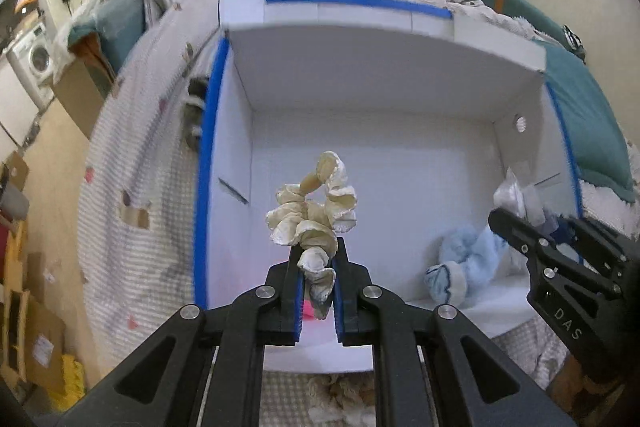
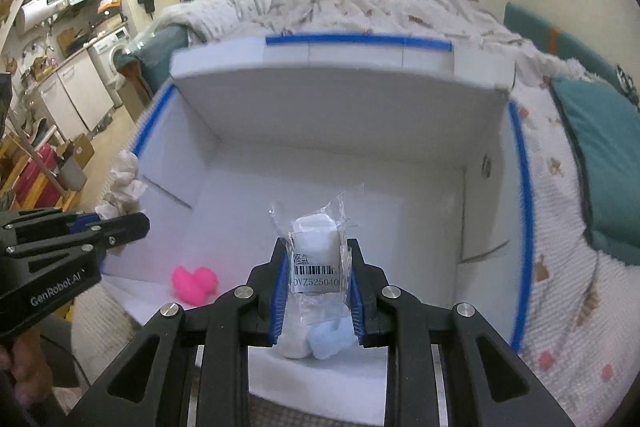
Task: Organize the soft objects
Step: 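Carry the scrunchie and plastic bag into the box with both grippers, then open both grippers to release the scrunchie and bag inside the box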
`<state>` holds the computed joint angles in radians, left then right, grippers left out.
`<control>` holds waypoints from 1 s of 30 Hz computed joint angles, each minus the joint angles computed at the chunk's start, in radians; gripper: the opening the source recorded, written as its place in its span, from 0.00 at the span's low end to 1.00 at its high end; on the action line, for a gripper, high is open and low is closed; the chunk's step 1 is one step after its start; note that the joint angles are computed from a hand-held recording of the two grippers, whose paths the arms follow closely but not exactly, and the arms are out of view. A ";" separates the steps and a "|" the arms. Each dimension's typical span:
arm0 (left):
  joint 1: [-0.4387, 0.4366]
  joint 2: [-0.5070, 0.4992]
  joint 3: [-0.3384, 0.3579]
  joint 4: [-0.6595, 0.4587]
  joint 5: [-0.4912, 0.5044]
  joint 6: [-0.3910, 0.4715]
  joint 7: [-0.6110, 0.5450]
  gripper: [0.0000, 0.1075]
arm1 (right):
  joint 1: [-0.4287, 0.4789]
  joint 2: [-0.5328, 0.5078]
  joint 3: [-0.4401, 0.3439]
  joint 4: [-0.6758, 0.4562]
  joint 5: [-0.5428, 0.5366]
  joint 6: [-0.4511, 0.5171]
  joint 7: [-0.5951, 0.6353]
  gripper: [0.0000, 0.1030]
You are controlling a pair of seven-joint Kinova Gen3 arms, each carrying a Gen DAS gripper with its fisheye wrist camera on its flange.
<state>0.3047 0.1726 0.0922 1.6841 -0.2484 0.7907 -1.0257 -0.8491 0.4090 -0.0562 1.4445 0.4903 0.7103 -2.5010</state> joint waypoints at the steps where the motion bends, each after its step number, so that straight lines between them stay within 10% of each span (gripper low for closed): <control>1: 0.000 0.007 -0.003 0.009 0.000 -0.007 0.009 0.10 | 0.017 0.011 -0.011 -0.002 -0.026 0.003 0.013 0.27; 7: 0.050 0.032 -0.024 0.016 -0.094 -0.012 0.080 0.10 | 0.034 0.036 -0.016 -0.016 -0.087 0.011 0.059 0.27; 30: 0.028 0.076 -0.006 -0.011 0.039 0.007 -0.033 0.12 | 0.087 0.017 -0.048 0.033 -0.249 -0.123 0.219 0.27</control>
<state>0.3332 0.2489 0.0857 1.6736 -0.2089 0.7977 -1.0587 -0.7620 0.4260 -0.1040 1.4773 0.2408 0.5874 -2.2816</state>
